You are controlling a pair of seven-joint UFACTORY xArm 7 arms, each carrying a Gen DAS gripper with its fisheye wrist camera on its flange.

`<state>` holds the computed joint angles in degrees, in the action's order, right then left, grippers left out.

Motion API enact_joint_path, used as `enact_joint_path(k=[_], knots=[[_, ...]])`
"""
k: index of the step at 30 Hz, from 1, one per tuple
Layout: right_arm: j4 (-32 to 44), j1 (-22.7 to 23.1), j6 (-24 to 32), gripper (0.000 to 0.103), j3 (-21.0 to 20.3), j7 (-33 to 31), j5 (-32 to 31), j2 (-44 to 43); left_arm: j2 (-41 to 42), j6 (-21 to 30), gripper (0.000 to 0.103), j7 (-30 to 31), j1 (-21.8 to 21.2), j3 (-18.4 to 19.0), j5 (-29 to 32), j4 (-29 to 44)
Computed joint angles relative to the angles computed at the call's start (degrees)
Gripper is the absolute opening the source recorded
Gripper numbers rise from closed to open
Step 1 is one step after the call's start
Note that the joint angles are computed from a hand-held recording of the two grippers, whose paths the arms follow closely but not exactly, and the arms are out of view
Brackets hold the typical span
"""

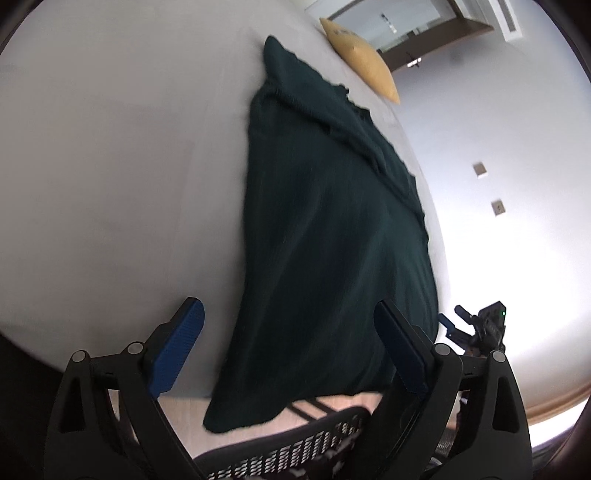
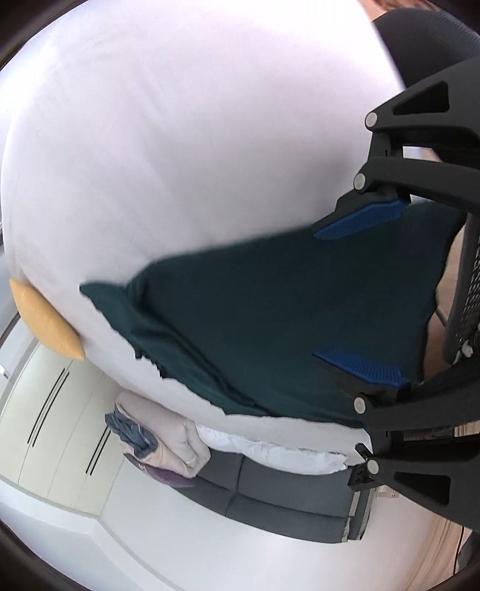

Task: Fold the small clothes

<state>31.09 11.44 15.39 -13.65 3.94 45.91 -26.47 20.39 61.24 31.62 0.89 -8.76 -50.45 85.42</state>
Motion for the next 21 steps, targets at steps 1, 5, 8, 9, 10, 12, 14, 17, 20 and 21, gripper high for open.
enact_joint_path(k=[1,5,8,9,10,12,14,17,20,21], knots=[[-1.0,-1.7,1.0,0.066,1.2,1.8,-1.8,-0.7,0.3,0.4,0.093,-0.1,0.1,0.0,0.1,0.4],[-3.6,-1.5,2.0,0.066,0.9,2.1,-2.4,-3.3,-0.4,1.0,0.092,0.2,0.3,0.1,0.3,-0.8],[-4.2,-1.4,3.2,0.066,0.8,2.6,-3.5,-4.2,0.2,1.7,0.092,0.2,-0.3,0.2,1.7,0.0],[-4.3,-1.4,3.7,0.066,0.7,2.7,-3.8,-4.3,0.1,1.9,0.092,0.4,-0.4,0.1,2.1,-0.1],[-4.7,-1.4,3.9,0.066,0.5,2.8,-3.8,-4.7,0.1,2.1,0.092,0.6,-0.4,0.1,2.1,-0.2],[-5.2,-1.0,4.1,0.066,0.1,2.7,-3.5,-5.3,0.2,3.0,0.092,0.8,-0.2,0.0,2.0,-0.2],[-5.4,-0.7,4.6,0.066,-0.2,2.6,-3.3,-5.6,0.3,4.0,0.090,1.2,0.0,0.0,1.9,-0.2],[-5.8,-0.5,5.1,0.066,-0.2,2.6,-3.2,-6.1,0.3,5.9,0.083,1.6,0.1,0.0,2.1,-0.4],[-6.4,0.2,4.6,0.066,-1.0,1.9,-1.9,-6.4,0.3,6.7,0.074,1.8,0.5,0.3,1.1,-1.3],[-6.6,0.4,4.3,0.066,-1.0,1.8,-1.5,-6.6,0.3,7.0,0.071,1.6,0.8,0.4,0.5,-1.5]])
